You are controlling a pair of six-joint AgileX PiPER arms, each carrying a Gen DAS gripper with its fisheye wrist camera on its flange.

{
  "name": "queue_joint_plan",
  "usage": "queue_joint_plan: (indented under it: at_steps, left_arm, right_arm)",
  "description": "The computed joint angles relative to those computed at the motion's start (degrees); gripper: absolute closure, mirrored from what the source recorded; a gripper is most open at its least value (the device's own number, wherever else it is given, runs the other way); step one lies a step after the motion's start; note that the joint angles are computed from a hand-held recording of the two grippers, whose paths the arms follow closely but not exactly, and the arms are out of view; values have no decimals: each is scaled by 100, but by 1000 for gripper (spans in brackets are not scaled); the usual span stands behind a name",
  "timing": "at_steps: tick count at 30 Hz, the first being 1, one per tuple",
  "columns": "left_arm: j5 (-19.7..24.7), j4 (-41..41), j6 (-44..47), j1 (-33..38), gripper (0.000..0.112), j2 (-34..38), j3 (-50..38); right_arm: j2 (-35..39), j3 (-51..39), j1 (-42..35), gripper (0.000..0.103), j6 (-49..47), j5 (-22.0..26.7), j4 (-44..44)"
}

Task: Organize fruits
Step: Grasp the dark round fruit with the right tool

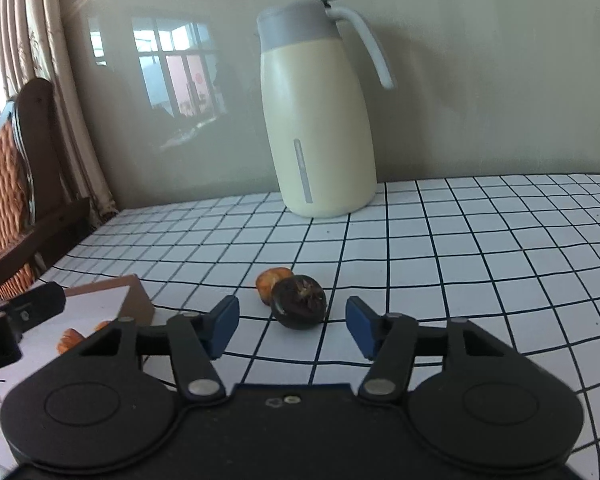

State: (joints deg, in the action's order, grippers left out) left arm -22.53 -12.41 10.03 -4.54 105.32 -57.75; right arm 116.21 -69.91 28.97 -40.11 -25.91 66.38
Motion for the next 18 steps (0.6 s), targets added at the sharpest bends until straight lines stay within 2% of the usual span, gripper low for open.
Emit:
queue_joint_plan:
  at_steps: [6,11,18]
  left_arm:
    - [155,-112,88,-107,9,159,-229]
    - [197,-616,655,-246,9,332,-439]
    - [460,-357,440,-233,9,459,-685]
  right_arm:
    - [255,-394,-147,53,-483,244,450]
    - [481,-764,-279,53,-928,459,887]
    - [801,-1275,-359,54,-1843,594,1697]
